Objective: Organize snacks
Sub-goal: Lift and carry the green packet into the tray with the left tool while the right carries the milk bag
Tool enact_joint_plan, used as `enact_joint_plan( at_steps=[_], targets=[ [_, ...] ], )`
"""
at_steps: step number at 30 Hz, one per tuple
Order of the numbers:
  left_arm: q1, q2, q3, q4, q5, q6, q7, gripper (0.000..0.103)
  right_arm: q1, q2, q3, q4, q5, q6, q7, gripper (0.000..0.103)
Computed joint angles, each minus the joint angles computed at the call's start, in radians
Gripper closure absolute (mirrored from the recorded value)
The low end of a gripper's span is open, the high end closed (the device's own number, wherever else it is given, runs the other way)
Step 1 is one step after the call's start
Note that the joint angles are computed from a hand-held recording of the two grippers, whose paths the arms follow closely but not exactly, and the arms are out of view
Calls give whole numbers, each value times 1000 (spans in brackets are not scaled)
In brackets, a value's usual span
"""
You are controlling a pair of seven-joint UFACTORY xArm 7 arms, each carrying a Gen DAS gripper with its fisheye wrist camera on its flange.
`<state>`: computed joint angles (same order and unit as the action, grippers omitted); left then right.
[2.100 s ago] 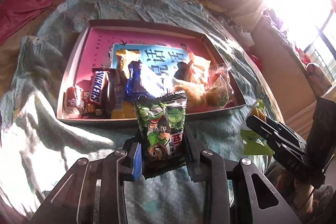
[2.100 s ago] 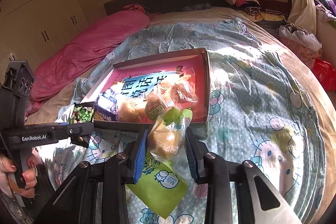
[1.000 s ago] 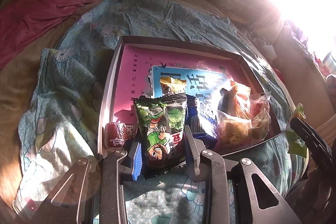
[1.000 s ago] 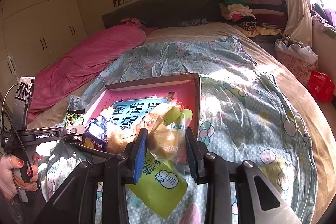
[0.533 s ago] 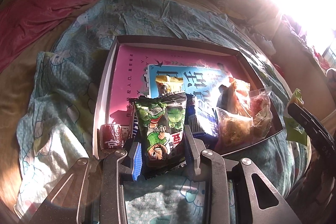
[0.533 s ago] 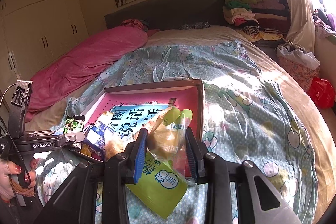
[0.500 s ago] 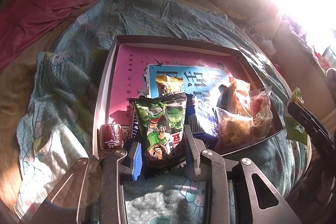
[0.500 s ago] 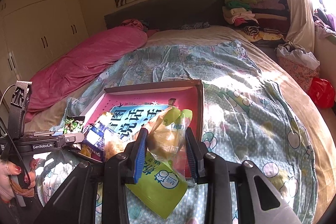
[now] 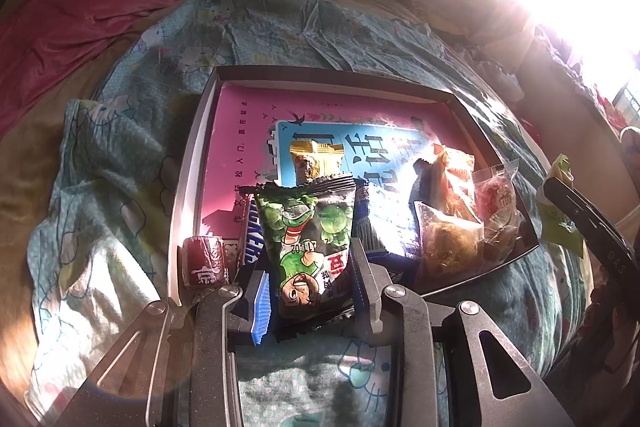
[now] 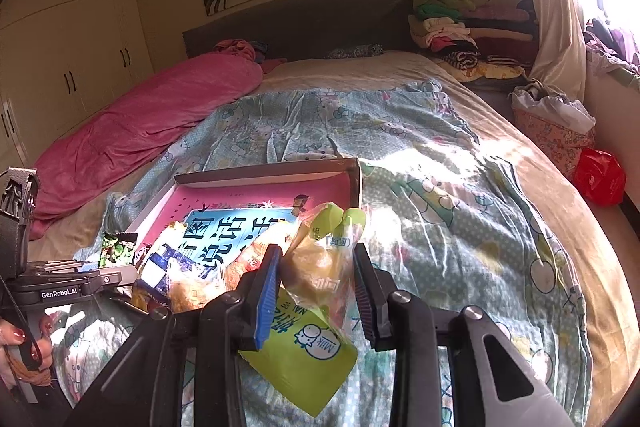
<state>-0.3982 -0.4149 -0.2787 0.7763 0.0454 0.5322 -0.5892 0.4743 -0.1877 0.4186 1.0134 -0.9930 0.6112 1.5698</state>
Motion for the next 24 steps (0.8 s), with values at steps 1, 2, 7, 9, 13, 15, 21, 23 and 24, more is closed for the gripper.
enact_joint_plan(
  at_steps=[1,2,7,9,13,15,21,23,24],
  targets=[
    [0,-1,0,0,1,0,0,69,0,6,-1,2,0,-2,-4,68],
    [0,-1,1,0,1,0,0,69,1,12,-2,6,-1,-4,-7,68],
    [-2,1,1,-1,-1,-1,-1,69,17,54,-13,30,-14,-20,-27,68],
    [-2,1,1,0,0,1,0,69,28,72,-20,43,-23,-24,-35,68],
    [-3,-1,1,-3,-1,2,0,68,54,107,-37,72,-43,-38,-51,68],
    [-3,-1,2,-2,-2,2,1,68,69,125,-45,88,-51,-40,-62,68],
    [-3,-3,2,-5,-3,5,0,68,114,179,-75,134,-60,-31,-107,68],
    [-3,-5,0,-7,-2,7,-3,68,127,183,-86,138,-65,-22,-110,68],
    [-4,-5,1,-7,-3,8,-2,68,131,181,-90,135,-65,-19,-109,68]
  ],
)
